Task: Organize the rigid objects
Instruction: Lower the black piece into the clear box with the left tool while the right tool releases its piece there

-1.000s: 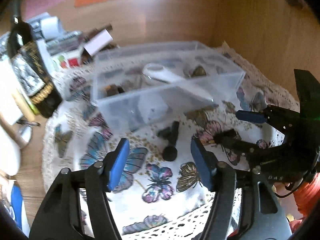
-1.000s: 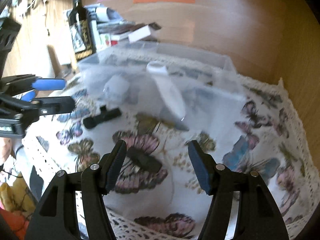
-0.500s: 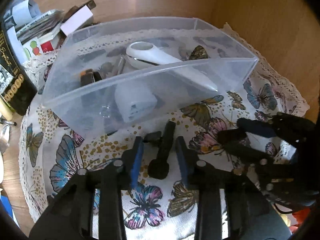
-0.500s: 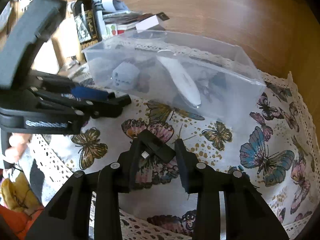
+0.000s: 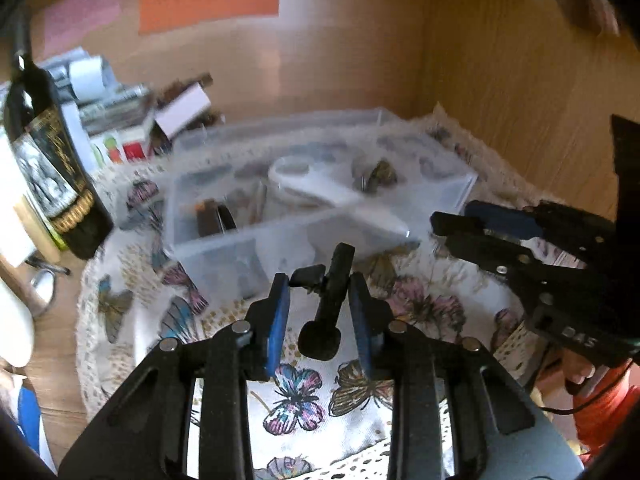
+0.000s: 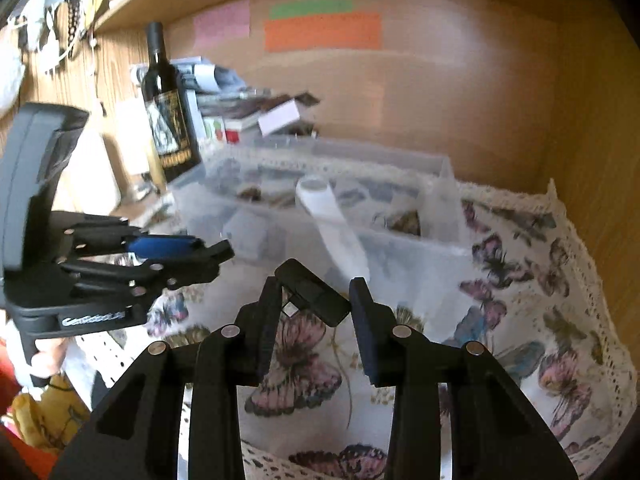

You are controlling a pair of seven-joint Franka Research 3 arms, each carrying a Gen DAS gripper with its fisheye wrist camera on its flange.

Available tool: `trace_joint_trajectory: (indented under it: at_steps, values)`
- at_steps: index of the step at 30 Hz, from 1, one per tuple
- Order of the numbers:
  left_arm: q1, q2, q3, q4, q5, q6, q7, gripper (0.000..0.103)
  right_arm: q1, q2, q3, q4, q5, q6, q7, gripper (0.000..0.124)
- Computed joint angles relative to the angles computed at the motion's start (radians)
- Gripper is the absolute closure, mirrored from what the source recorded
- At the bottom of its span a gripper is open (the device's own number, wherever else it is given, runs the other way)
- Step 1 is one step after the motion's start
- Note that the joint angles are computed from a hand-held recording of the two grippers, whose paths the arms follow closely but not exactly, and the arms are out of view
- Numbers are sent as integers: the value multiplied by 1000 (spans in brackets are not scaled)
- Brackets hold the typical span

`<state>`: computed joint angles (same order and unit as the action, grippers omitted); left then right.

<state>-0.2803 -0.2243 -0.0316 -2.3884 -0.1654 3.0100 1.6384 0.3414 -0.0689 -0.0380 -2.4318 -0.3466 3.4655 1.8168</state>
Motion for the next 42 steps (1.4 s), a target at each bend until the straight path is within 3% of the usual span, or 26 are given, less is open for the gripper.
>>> trace_joint_trajectory:
  at_steps: [3, 6, 13, 18, 23, 27, 30, 33, 35, 37, 41, 42]
  values:
    - [16, -20, -6, -6, 21, 44, -19, 73, -16, -3, 39, 9, 100, 22, -75, 92]
    - [30, -25, -6, 4, 59, 75, -57, 73, -13, -2, 33, 23, 105, 40, -70, 92]
    - [45, 8, 15, 61, 119, 101, -116, 73, -33, 26, 73, 88, 229, 51, -158, 92]
    - [82, 73, -1, 128, 143, 76, -144, 73, -51, 79, 93, 163, 310, 5, -216, 92]
    - [166, 146, -63, 180, 246, 44, -225, 73, -54, 149, 105, 244, 428, -80, -315, 92]
    - [187, 193, -81, 214, 259, 11, -231, 73, -74, 186, 132, 284, 481, -121, -362, 92]
    - [195, 211, -92, 228, 235, 0, -209, 73, -15, 203, 81, 306, 539, -142, -411, 92]
    - [200, 215, -100, 232, 211, -9, -188, 73, -89, 212, 161, 317, 556, -163, -439, 91]
    - [202, 212, -103, 228, 198, -6, -181, 73, -52, 211, 127, 315, 571, -160, -455, 91]
    - [202, 208, -104, 223, 190, -1, -177, 73, -73, 208, 150, 312, 581, -155, -467, 91]
    - [197, 184, -101, 203, 160, 9, -157, 73, -173, 201, 254, 300, 580, -140, -469, 85]
    - [195, 173, -100, 195, 160, 15, -159, 73, -228, 193, 307, 290, 563, -131, -456, 85]
